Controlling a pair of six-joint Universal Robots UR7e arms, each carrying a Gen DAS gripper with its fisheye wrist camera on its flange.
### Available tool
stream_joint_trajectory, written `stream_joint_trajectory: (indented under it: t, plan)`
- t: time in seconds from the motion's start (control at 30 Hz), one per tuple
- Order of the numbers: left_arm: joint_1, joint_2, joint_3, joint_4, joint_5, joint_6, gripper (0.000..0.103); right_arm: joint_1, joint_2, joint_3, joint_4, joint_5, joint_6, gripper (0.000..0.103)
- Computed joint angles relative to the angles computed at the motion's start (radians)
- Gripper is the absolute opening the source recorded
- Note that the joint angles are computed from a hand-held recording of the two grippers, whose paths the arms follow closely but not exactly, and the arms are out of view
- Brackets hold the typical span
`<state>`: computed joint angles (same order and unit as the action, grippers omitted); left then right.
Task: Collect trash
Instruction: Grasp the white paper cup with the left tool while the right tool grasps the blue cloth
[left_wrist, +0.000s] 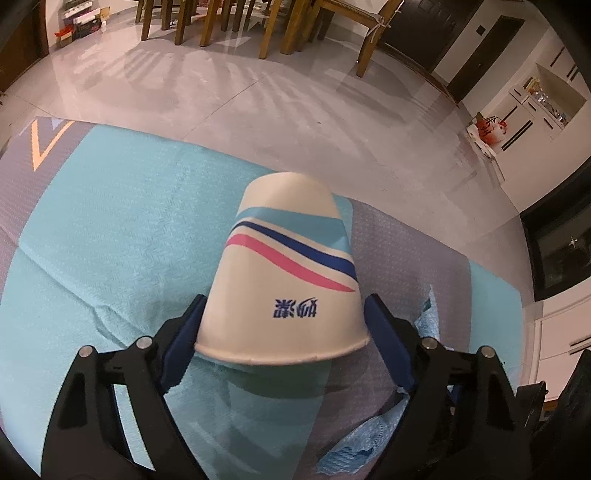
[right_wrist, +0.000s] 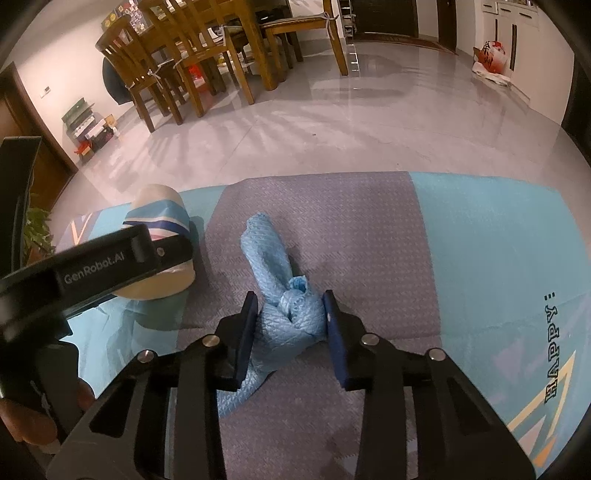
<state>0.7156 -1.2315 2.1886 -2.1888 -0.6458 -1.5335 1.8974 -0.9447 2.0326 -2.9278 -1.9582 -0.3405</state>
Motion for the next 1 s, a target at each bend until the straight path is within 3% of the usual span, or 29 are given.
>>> stream_joint_trajectory:
  t: [0.47, 1.0]
  plan:
    - [-0.035, 0.009, -0.02, 0.101, 0.025, -0.042, 0.077, -0.001, -0.005, 0.002, 0.004, 0.001, 0.004, 0.035]
    - [-0.101, -0.001, -0.038, 0.195, 0.03, -0.044, 0.076, -0.003, -0.074, 0.046, -0.013, -0.011, 0.021, 0.034]
